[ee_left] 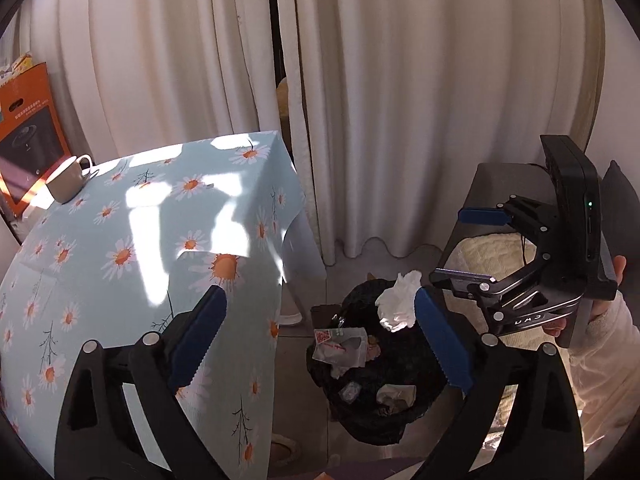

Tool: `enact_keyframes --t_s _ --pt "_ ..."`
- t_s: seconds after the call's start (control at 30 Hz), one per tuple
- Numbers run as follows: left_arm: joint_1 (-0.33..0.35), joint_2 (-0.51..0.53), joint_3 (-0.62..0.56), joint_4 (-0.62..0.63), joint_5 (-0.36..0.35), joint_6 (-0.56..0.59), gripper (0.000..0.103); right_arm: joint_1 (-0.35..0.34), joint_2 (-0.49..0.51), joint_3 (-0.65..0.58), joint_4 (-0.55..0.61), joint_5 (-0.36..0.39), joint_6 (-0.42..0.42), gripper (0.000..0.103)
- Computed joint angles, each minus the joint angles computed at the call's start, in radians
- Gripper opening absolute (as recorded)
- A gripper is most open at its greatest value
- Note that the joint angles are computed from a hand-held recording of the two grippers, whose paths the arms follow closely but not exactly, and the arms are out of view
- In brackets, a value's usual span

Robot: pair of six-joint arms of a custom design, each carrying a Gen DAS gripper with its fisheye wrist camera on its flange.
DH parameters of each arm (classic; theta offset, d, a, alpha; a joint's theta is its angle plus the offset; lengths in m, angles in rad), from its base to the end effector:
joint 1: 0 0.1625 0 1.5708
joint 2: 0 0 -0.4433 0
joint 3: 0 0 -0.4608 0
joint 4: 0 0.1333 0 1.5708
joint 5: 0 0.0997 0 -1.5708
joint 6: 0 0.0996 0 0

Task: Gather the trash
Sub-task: 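Open both grippers to drop the cup and tissue into the bag, then move both tools back over the table toward the remaining trash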

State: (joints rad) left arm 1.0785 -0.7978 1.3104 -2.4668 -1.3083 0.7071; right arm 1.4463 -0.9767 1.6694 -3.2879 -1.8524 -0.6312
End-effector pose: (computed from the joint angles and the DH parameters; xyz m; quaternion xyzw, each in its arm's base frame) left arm -0.2566 -0.8151 0.2019 0.5287 0.8175 -0.1740 0.1480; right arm 0.0134 -0.7437 0.2710 0.1497 -0.8527 0.4059 0.2927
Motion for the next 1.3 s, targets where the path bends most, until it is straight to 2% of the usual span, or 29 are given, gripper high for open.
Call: enact_keyframes --t_s 0.1,0.27,0.43,0.7,0.93,1.13,1.3 --pt "0.012 0.009 -0.028 -0.008 -0.001 -0.051 0.097 -0.008 0.01 -0.027 0.035 -0.008 0.04 0.089" --pt "0.02 0.014 -0.033 -0.058 0.101 -0.064 0.097 -0.008 0.027 -0.057 0.055 0.006 0.058 0.089" --pt "0.03 -0.012 -0.028 -0.063 0.11 -0.082 0.097 0.002 0.043 -0.08 0.079 0.023 0.052 0.089" --pt "0.043 -0.044 -0.034 -0.13 0.175 -0.091 0.097 0.048 0.084 -0.146 0.12 0.064 -0.008 0.09" --pt "0.07 -0.052 -0.086 -0.149 0.247 -0.116 0.097 0.1 0.131 -0.232 0.195 0.142 -0.043 0.09" --pt "0.1 -0.064 -0.132 -0.136 0.296 -0.124 0.097 0.151 0.206 -0.345 0.284 0.177 -0.082 0.09" --pt "0.13 -0.078 -0.162 -0.138 0.371 -0.138 0.097 0.194 0.291 -0.458 0.361 0.189 -0.104 0.09"
